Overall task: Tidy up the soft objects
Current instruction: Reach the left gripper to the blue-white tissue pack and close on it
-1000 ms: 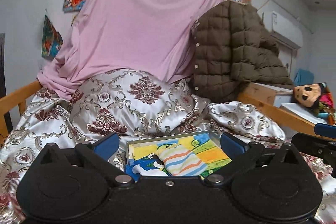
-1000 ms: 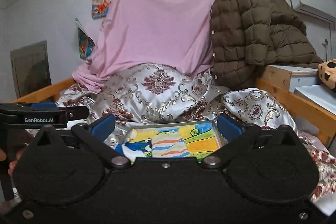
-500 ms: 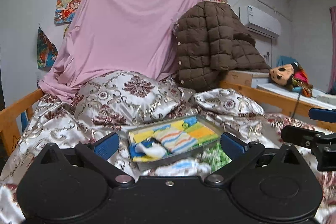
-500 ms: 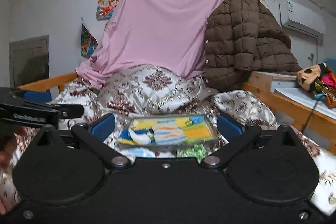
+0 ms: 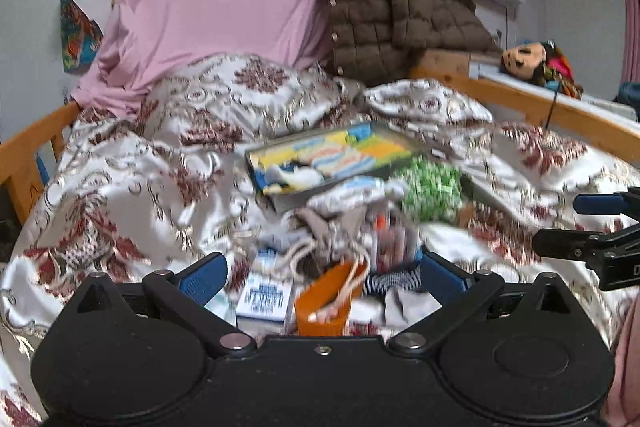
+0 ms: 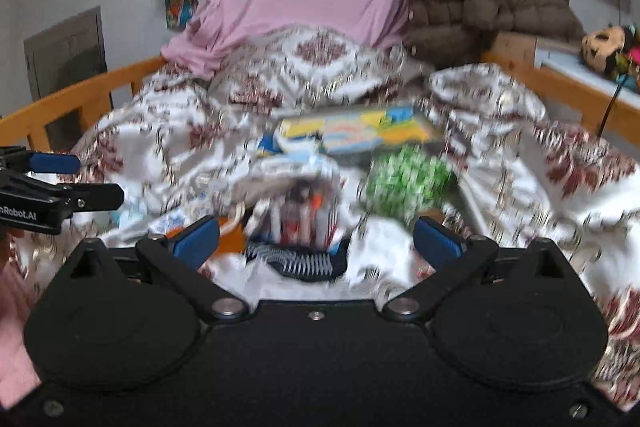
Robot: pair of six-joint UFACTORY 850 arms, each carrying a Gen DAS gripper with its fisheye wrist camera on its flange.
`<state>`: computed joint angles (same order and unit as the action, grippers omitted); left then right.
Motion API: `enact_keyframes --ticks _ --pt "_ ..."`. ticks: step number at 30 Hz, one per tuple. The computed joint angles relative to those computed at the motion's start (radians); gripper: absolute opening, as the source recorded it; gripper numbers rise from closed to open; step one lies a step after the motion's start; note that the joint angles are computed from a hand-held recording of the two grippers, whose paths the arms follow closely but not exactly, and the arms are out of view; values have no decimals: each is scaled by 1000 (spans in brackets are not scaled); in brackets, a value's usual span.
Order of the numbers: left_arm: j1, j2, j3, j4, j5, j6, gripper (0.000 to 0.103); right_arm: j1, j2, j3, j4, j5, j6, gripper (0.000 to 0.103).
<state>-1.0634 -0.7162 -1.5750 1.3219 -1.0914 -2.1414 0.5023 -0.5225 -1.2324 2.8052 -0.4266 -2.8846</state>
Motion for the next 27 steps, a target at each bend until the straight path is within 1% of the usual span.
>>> enact_keyframes --ticks 2,4,7,9,14,17,21,25,27 --pt "4 3 6 -21 27 15 102 -3 -12 -7 -49 25 53 102" --pt "11 4 6 -46 50 27 102 8 -13 10 -60 43 73 102" --pt "22 7 8 -69 91 40 102 9 -25 8 -157 81 174 102" --pt "30 4 6 -84 118 58 102 12 -30 26 -176 84 184 103" --pt "53 -7 -11 -137 200 131 102 21 -76 -14 -276 135 250 102" --pt "72 -7 -16 -198 233 160 102 26 -125 -71 -402 162 361 102" --pt "87 3 -9 -259 226 172 102 31 -175 -130 -595 157 539 102" --pt "100 25 15 -289 215 160 102 39 -238 -214 -807 125 764 102" --pt "109 36 29 -303 216 148 102 46 -264 -253 -864 121 827 102"
